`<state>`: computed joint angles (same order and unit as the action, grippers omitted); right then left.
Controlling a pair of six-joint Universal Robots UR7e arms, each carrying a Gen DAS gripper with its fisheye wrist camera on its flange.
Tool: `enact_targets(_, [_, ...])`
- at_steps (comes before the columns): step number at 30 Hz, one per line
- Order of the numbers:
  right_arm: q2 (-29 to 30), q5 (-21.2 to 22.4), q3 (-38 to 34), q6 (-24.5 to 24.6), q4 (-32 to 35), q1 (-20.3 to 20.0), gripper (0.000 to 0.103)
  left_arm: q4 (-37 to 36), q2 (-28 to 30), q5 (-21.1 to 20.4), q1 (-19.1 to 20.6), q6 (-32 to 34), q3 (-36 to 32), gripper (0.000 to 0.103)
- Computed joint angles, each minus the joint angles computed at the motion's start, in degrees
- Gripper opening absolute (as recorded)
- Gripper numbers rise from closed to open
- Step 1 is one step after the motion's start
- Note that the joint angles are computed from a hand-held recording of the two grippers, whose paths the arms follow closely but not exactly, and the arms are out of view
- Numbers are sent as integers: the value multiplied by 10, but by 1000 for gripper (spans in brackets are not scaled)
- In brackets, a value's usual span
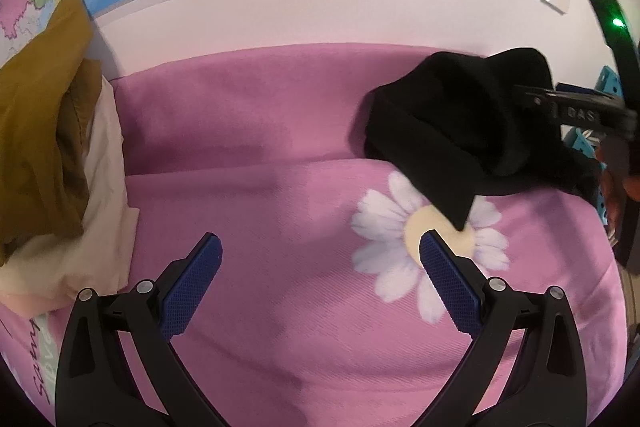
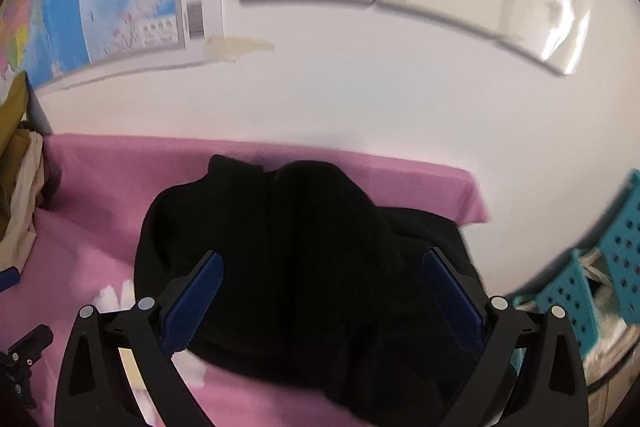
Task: Fold large clothes
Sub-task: 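Reach both grippers to the black jacket and grasp its shoulders, then lift the black jacket high with both grippers to let it hang open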
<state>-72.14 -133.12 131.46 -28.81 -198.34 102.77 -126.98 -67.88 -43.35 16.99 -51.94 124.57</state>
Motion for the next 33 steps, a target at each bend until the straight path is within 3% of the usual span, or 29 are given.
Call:
enact_targets(1, [-5,16,-7,16,36,-10,91,-2,2,0,4,5,-1,98])
enact_targets(2, [-14,40,-9,24,66,-20,73,-3,3,0,8,10,-1,98])
enact_targets(3, [-22,59,-10,27,87,-27,38,-3,4,1,11,13,-2,98])
enact_targets(4, [-27,63,-9,26,96,-28,17,-5,5,2,14,17,-1,98])
enact_targets(5, [-33,64,-4,20,101,-26,13,-7,7,2,17,22,-3,98])
enact_targets(8, [-54,76,21,-11,65,-9,11,-26,12,-2,29,48,-2,98])
enact_targets(13, [-126,84,52,-19,41,46,10,-103,27,-4,43,135,-1,98])
enact_targets(17, [-204,56,49,-12,61,83,10,-203,49,-17,46,236,-3,98])
enact_targets(19, [-247,68,49,1,82,83,10,-268,67,-37,51,299,-12,98])
enact_targets(24, [-301,87,45,22,98,83,9,-396,112,-138,62,430,-37,98])
enact_targets(27, [-322,93,47,24,108,84,9,-441,141,-174,64,477,-52,98])
enact_targets(28, [-329,94,47,23,115,84,9,-450,152,-167,63,484,-58,97])
enact_targets(30, [-341,100,50,26,123,80,9,-433,172,-179,70,476,-80,72])
enact_targets(32, [-350,99,53,29,119,77,9,-371,186,-208,89,452,-116,5])
enact_targets(33, [-366,112,53,45,136,68,9,-351,194,-222,97,447,-133,5])
